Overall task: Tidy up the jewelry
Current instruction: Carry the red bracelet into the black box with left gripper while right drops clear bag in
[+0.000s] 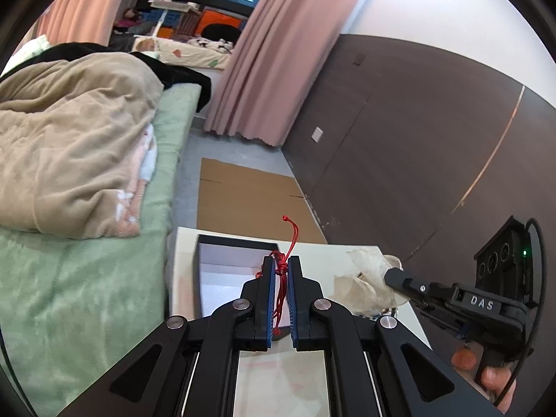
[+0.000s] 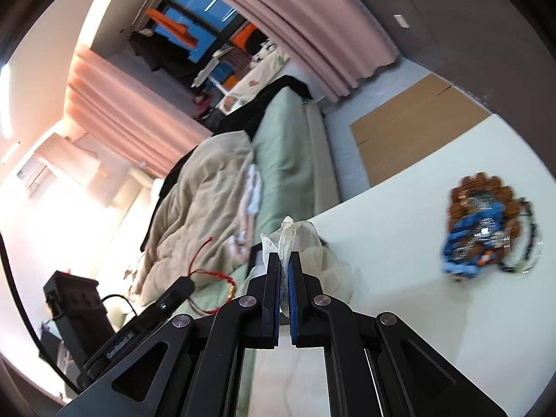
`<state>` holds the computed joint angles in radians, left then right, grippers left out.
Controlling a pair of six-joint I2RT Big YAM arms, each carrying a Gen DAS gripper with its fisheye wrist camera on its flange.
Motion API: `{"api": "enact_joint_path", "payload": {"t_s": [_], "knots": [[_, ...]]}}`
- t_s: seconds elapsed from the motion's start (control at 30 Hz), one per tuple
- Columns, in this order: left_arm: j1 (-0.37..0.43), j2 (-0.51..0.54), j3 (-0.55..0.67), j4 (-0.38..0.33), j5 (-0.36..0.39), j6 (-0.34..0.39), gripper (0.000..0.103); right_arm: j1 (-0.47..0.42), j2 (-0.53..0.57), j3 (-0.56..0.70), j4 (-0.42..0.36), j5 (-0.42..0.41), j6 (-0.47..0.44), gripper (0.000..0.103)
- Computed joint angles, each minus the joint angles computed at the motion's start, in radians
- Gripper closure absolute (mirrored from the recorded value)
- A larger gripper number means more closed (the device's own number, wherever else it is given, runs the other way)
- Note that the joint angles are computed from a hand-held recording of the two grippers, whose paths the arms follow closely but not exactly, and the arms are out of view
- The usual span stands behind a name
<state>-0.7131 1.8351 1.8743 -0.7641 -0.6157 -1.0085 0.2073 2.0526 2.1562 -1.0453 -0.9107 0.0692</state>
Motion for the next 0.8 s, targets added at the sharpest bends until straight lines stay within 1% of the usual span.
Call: {"api": "enact_joint_path", "payload": {"t_s": [0.13,0.23,0.27,0.3,0.33,0.37,0.4,0.47,0.5,0.53,0.67,0.73,0.8], "knots": [[0.008,-0.022,-0.031,0.010,-0.010,-0.017,0.096,0.023,0.000,-0.006,0.009,-0.033,0.000,0.097],[0.011,-0.024,-0.035,0.006,-0.014,-0.024,0.096,0.051,0.022,0.017,0.009,-0.071,0.009,0.097],[0.011,-0.022,-0.033,0.003,-0.014,-0.026,0.096,0.059,0.032,0.031,-0.006,-0.069,-0.002,0.096],[0.012,-0.020,-0.031,0.000,-0.014,-0.028,0.096,0.066,0.051,0.064,-0.062,-0.054,-0.037,0.092],[0.014,-0.018,-0.030,-0.002,-0.013,-0.030,0.096,0.078,0.078,0.110,-0.136,-0.017,-0.075,0.076],[0.016,-0.015,-0.026,-0.006,-0.011,-0.030,0.096,0.081,0.087,0.126,-0.160,-0.001,-0.083,0.059],[0.017,-0.012,-0.022,-0.009,-0.009,-0.029,0.096,0.079,0.076,0.102,-0.133,0.013,-0.064,0.055],[0.020,-0.005,-0.014,-0.012,-0.004,-0.028,0.096,0.069,0.069,0.098,-0.132,0.033,-0.064,0.039],[0.022,0.000,-0.008,-0.013,0.000,-0.029,0.096,0.061,0.071,0.105,-0.139,0.034,-0.067,0.037],[0.022,0.007,0.002,-0.017,0.004,-0.028,0.096,0.052,0.066,0.101,-0.126,0.036,-0.061,0.036],[0.026,0.039,0.048,-0.036,0.016,-0.024,0.096,0.012,0.062,0.113,-0.133,0.061,-0.061,0.036],[0.028,0.055,0.072,-0.053,0.016,-0.037,0.096,-0.009,0.062,0.120,-0.135,0.074,-0.055,0.036],[0.037,0.073,0.101,-0.076,0.054,-0.056,0.092,-0.025,0.061,0.126,-0.133,0.086,-0.048,0.036]]}}
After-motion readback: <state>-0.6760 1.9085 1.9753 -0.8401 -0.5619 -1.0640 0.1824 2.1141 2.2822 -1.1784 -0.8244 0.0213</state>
